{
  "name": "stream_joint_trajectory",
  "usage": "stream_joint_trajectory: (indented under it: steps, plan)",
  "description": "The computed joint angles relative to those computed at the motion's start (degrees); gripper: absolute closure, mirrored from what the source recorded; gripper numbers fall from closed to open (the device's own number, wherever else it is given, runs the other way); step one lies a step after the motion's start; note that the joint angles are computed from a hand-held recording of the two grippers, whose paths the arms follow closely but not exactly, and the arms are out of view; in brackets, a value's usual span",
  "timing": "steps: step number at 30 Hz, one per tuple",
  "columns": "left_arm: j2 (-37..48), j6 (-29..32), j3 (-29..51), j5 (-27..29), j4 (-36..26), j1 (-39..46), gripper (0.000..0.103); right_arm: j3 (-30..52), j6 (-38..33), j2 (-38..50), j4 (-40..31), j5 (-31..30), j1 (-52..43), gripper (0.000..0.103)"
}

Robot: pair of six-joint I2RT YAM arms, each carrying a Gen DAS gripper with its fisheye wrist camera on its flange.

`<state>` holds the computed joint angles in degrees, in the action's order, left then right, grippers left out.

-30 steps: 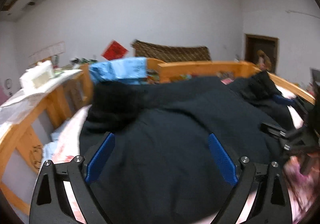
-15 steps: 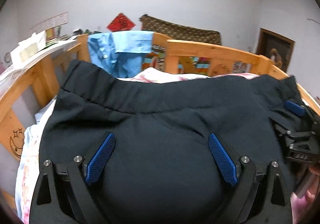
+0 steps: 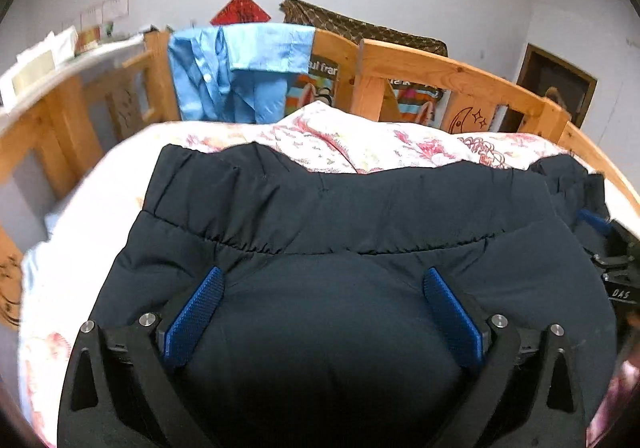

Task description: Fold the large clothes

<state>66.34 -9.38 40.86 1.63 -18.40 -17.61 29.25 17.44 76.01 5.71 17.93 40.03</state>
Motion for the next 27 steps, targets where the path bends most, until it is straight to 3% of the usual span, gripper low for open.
stream_joint_trajectory:
  steps: [4,10,14,27]
  plan:
    - [0.9,0.3,-1.8,2.6,3.7,1.7,0.001,-2.2,0.3,1.7,5.7,-1.0,-0.6,0.000]
    - [-0.1,-1.6,-4.1,-0.3,7.5,-0.9,0.001,-3.1,-0.1,3.3,9.3,-6.9,-4.0,0.000]
    - [0.8,-1.8,-4.1,1.4,9.1,-0.1,0.001,-4.3,0.1,4.2,12.8,-10.1,-6.0,0.000]
    - [0.3,-1.9,-6.0,1.3,11.7,-0.2,0.001,-6.5,0.6,4.3,16.5,-10.5,-5.8,0.000]
